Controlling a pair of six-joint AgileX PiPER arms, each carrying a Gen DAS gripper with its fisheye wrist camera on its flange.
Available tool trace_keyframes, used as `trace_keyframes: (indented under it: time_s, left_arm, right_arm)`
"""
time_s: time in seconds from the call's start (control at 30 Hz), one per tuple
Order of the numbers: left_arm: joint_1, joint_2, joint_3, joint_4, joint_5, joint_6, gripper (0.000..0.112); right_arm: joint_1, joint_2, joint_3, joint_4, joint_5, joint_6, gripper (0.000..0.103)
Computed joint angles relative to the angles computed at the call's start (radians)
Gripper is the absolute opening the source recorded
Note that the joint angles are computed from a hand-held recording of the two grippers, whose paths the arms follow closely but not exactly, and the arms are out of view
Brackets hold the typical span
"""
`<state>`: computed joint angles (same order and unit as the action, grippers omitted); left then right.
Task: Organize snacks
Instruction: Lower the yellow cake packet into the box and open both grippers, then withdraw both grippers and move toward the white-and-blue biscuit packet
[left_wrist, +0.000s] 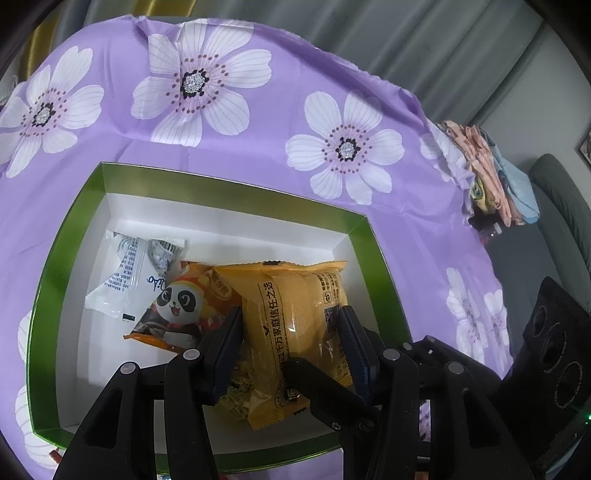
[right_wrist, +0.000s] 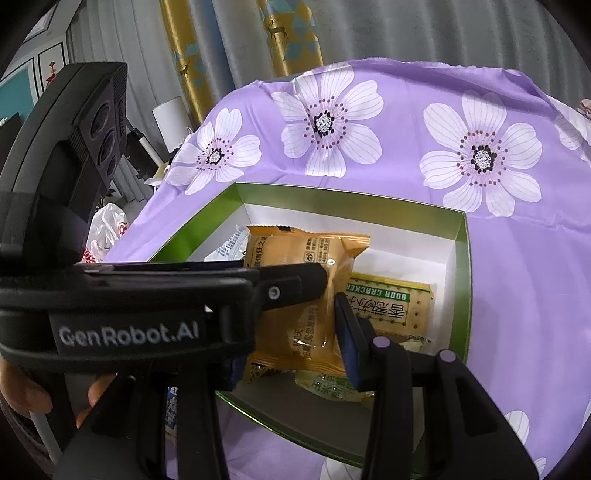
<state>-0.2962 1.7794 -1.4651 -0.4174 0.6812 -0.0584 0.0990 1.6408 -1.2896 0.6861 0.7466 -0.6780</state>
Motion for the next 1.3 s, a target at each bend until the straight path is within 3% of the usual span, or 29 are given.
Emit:
trace_keyframes:
  time_s: [0.6,0.7,0.77,0.87,1.0,1.3]
  left_arm:
    - [-0.018,0.018,-0.028,0.067,0.043,-0.09,0.052]
    - [-0.03,0.006,-0.029,0.101,0.043,-0.118,0.068]
    - [-0.039,-0.015,-0.017,0.127,0.031,-0.135,0.074]
    - [-0.064,-0.047,-0.013,0.203,0.027,-0.192,0.075]
    - [-0.093,-0.103,0.009,0.296,0.016,-0.268,0.08]
    - [-0.175,-0.257,0.096,0.525,0.024,-0.475,0.083]
  right_arm:
    - [0.028,0.007,-0.05,-0.137,0.035,0.141,0.048]
    - [0.034,-0.018,-0.042,-0.17,0.023,0.162,0.055]
    - [0.036,-0.045,-0.03,-0.189,0.01,0.169,0.06]
    - [0.031,-0.083,-0.014,-0.209,0.006,0.176,0.06]
    - [0.018,-0.141,0.015,-0.244,-0.01,0.203,0.07]
    - [-0.088,-0.325,0.104,-0.099,0.058,0.104,0.081]
